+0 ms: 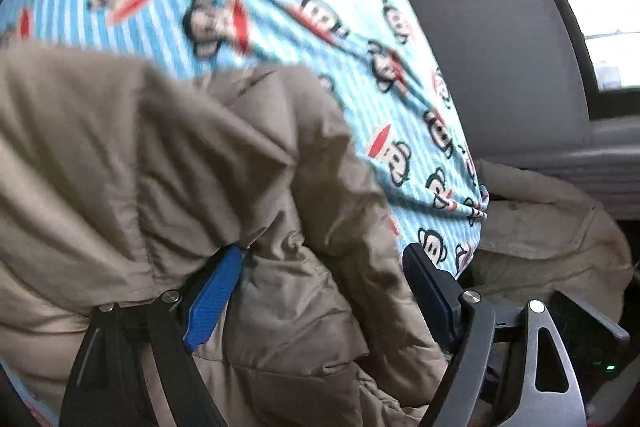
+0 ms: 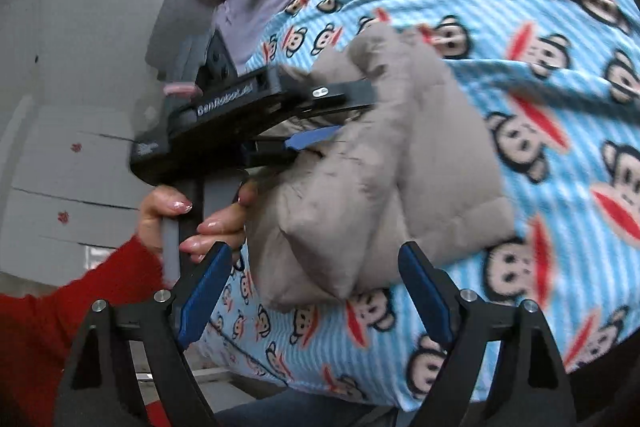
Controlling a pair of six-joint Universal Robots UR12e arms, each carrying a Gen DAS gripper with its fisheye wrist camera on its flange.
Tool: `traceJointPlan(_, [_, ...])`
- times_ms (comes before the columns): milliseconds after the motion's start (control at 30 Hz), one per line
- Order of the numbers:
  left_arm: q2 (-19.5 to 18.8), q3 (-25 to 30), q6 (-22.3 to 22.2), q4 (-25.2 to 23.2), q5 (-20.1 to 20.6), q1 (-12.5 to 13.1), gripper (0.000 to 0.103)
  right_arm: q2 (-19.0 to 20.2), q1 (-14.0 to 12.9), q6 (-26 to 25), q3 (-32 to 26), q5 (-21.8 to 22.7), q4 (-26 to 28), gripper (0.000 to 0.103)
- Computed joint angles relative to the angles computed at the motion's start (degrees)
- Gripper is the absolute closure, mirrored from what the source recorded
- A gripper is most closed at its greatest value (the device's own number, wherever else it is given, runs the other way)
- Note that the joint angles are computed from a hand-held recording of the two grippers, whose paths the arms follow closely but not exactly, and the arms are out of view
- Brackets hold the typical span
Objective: Fold large clothes
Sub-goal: 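Press the folded bundle with the right tool while the left tool opens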
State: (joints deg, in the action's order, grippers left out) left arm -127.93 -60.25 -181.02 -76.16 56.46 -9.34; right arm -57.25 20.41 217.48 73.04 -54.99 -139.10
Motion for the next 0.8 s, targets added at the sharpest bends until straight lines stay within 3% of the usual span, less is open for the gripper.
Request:
traceJointPlan(33, [1.08, -0.88, 0.16, 2.62, 1.58, -0.02, 0.02, 0.38, 0.55, -0.74, -0.98, -2.15, 2.68, 0.026])
traceJointPlan(67, [1.8, -1.62, 0.0, 5.22, 3.42, -0.08, 0.02, 0.75, 0.97, -1.41, -1.81, -4.02, 4.97, 0.058])
traceJointPlan(100, [3.31, -3.34, -0.29, 10.08, 7.45, -0.08, 0.02, 1.39, 1.33, -1.57, -3.01, -5.83, 7.2, 0.082])
traceJointPlan(233, [6.75, -8.25, -2.23, 21.32, 22.48, 0.35, 0.02, -0.02, 1.99, -3.48, -1.78, -12.81, 7.46, 0.087])
traceJointPlan(333, [6.81, -9.27, -3.24, 21.0, 30.38, 1.11, 0.02, -1.57, 2.55, -6.2, -0.41, -17.74, 9.15, 0.088])
traceJointPlan(467, [5.12, -9.16, -4.71, 21.66, 31.55, 0.98, 0.02, -2.34, 2.07, -4.59, 1.68, -18.02, 10.89, 0.088])
traceJointPlan(633, [0.64, -5.51, -2.83, 23.18, 34.47, -1.81, 0.02, -2.39, 1.44, -3.03, 2.89, -18.2, 12.67, 0.088])
traceJointPlan(800, [-2.63, -0.88, -3.74, 20.04, 35.32, -3.07, 0.02, -2.92, 0.17, -1.59, 3.88, -16.71, 13.51, 0.088])
